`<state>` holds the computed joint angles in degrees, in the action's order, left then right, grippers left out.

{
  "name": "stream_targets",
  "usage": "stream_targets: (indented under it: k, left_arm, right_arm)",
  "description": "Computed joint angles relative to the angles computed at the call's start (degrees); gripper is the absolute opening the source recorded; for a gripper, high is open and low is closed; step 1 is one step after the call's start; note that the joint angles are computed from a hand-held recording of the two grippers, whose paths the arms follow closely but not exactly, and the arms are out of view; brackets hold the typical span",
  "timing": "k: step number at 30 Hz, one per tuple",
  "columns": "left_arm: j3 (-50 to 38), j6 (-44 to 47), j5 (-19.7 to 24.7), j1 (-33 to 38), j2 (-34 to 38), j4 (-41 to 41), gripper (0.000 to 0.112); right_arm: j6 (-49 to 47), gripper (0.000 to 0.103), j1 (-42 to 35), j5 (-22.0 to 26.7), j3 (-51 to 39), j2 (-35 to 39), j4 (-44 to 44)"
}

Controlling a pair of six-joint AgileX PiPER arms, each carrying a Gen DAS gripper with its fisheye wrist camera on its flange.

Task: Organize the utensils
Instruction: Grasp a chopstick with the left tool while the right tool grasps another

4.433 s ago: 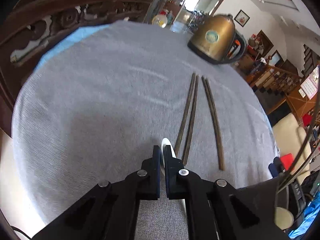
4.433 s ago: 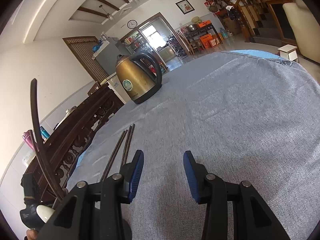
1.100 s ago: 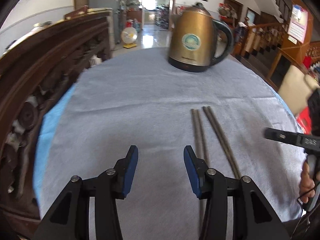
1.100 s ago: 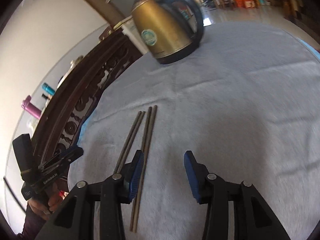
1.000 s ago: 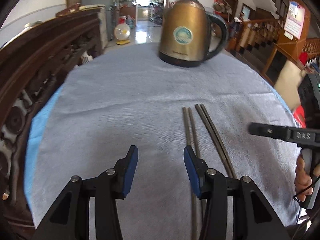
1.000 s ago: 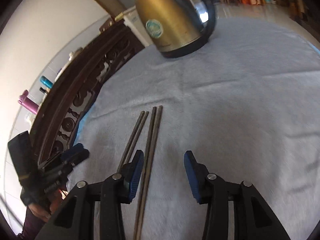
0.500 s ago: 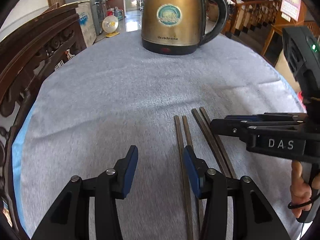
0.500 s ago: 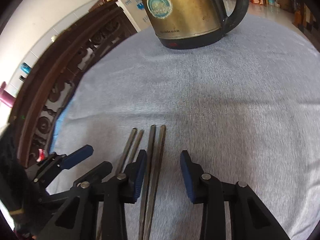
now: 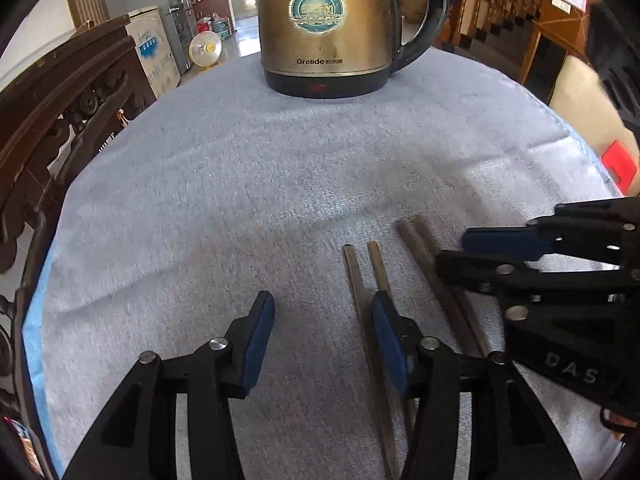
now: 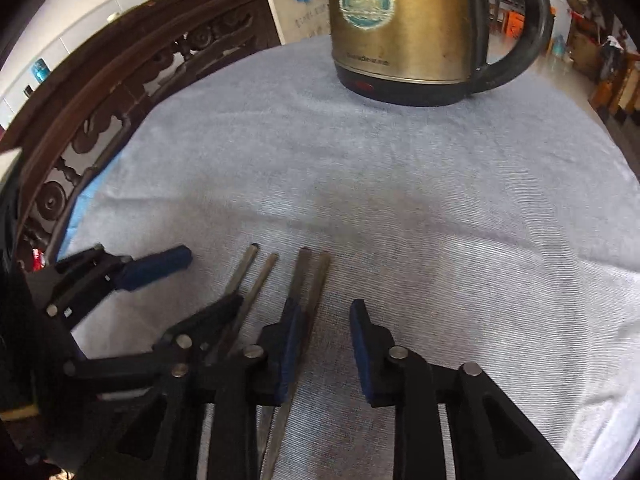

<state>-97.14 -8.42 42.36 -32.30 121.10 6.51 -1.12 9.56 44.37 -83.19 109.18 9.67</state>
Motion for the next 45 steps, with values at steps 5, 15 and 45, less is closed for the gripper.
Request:
stream_targets:
  k: [5, 15, 45]
  left_arm:
    - [-1.5, -1.4, 2.6, 1.4, 0.5, 0.9, 0.055]
    - [-10.0, 0.8, 8.3, 1.8, 5.1, -3.1, 0.044]
    - [40.2, -52.2, -5.2, -12.8, -51.7, 37.6, 0.005]
  right_arm:
    - [2.3, 0.021, -0.5, -0.1, 1.3, -1.2, -4.5]
    - [5.6, 0.018, 0.6, 6.3, -5.6, 2.1, -7.3]
    - [-31.8, 0.006, -33.3, -4.3, 36.4, -56.0, 33.7]
